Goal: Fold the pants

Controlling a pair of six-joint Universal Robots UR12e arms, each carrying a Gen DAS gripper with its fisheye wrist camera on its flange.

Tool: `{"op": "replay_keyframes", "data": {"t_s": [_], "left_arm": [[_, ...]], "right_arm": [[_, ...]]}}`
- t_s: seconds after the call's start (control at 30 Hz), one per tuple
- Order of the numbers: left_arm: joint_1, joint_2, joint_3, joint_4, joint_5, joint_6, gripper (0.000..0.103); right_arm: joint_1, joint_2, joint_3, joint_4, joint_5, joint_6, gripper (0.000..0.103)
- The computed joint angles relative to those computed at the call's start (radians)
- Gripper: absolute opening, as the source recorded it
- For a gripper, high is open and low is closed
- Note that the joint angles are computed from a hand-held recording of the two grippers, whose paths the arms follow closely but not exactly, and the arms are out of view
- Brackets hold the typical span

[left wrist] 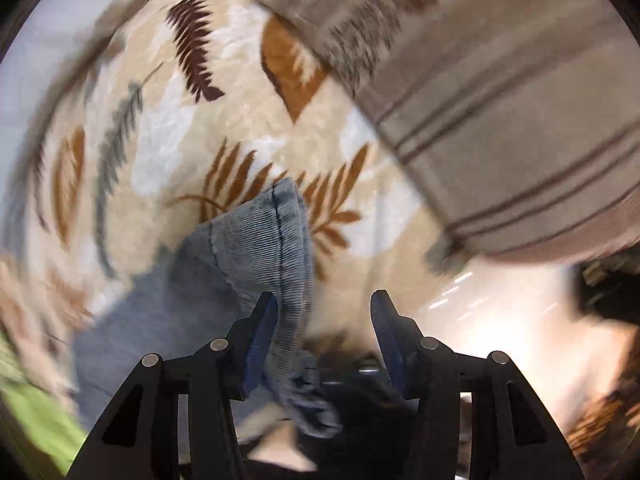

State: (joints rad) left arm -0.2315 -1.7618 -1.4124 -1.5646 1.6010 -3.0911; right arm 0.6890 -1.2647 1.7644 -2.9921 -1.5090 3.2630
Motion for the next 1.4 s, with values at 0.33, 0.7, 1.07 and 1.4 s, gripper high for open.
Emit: {"op": "replay_keyframes", "data": {"t_s": [0.33, 0.7, 1.07, 1.4], "left_arm": [[-0.051, -0.045, -0.015, 0.015, 0.173, -0.020, 0.029], [0.097, 0.095, -0.157, 0.192, -0.125, -0.098, 0.013], [0.328, 0.274, -0.321, 0.225, -0.351, -0.126, 0.013], [0.549, 0.395, -0.493, 0.196, -0.481, -0.108, 0.015]], "right_arm": [[-0.010, -0.007, 0.014, -0.008, 0.011, 0.043, 0.023], [-0.032, -0.038, 0.030, -0.025, 0.030, 0.095, 0.020], [0.051, -0.010, -0.072, 0.057, -0.019, -0.101, 0.021], [0.131, 0.049, -0.176, 0.241, -0.036, -0.289, 0.024]]}}
